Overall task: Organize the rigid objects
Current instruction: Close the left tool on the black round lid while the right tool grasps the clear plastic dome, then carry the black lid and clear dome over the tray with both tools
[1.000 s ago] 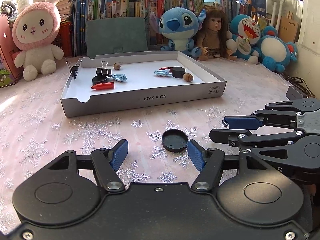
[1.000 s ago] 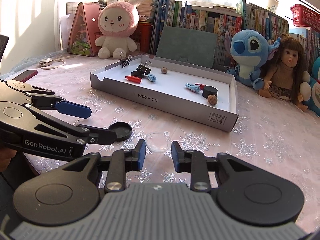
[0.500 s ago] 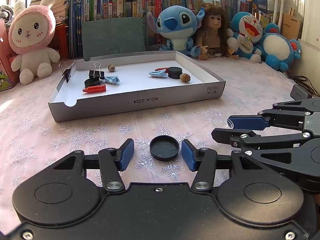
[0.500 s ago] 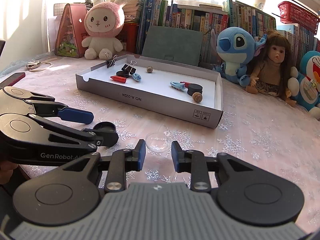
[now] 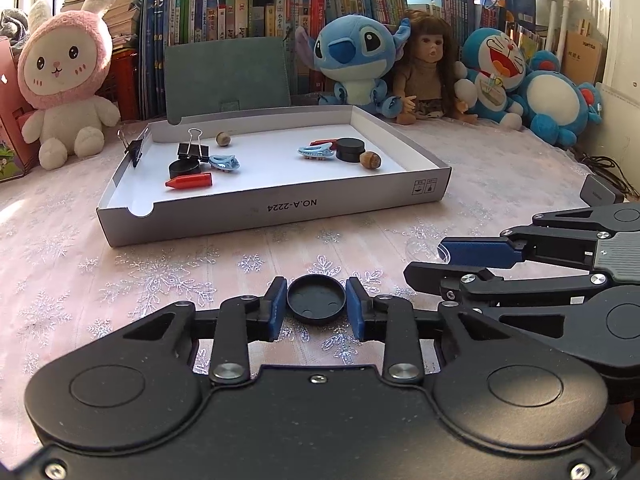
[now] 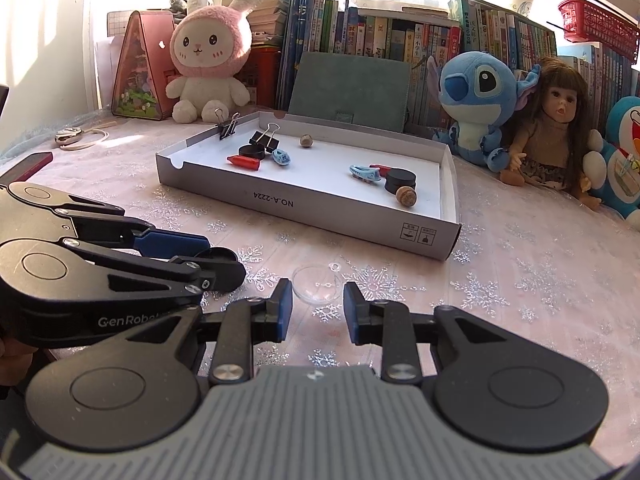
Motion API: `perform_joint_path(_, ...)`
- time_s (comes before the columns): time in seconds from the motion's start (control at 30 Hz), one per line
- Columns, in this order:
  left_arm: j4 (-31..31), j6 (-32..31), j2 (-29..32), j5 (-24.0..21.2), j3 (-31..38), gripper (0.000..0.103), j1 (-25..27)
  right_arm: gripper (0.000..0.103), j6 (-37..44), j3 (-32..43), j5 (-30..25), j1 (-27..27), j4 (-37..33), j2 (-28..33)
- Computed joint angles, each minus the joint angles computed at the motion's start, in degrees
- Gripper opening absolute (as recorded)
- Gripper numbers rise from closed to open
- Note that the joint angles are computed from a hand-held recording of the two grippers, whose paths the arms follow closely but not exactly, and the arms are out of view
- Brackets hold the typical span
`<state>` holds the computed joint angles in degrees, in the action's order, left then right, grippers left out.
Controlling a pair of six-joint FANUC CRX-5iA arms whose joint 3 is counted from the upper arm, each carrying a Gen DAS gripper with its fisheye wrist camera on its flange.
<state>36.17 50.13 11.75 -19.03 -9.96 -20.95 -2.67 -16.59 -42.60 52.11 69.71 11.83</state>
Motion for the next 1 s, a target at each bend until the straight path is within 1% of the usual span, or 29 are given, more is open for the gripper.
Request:
perform_joint_path(0.2, -3.5, 4.1, 0.2, -0.1, 1.7, 0.03, 0.4, 0.035, -1.7, 0.9, 0.2, -0.5, 1.0, 0.6)
perform_joint_path(0.3, -6.4, 6.8, 0.4, -0.2, 3.0, 0.03, 0.6, 0.035, -1.9, 1.4, 0.2, -0.7, 1.3, 0.9)
perform_joint_path(0.4, -7.6, 8.5, 0.7, -0.5, 3.8, 0.03, 0.8, 0.035, -2.4, 1.9, 0.0, -0.9, 1.8, 1.4)
perform_joint_path(0.47, -7.9, 9.0, 0.8, -0.7, 4.3, 0.03, 1.0, 0.035, -2.7, 2.3, 0.0, -1.1, 2.2, 1.7)
perform_joint_path(0.63, -6.2, 7.8, 1.1, 0.0, 4.6, 0.03, 1.2, 0.034, -2.9, 3.0, 0.2, -1.6, 3.0, 2.1)
perform_joint_path(0.83, -7.0, 8.9, 1.9, -0.1, 6.4, 0.03, 1.5, 0.034, -3.0, 4.2, 0.2, -2.0, 2.8, 2.7)
perform_joint_path(1.0, -8.8, 11.4, 3.0, -1.6, 9.1, 0.03, 2.2, 0.034, -3.2, 5.1, 0.2, -2.6, 2.8, 3.1)
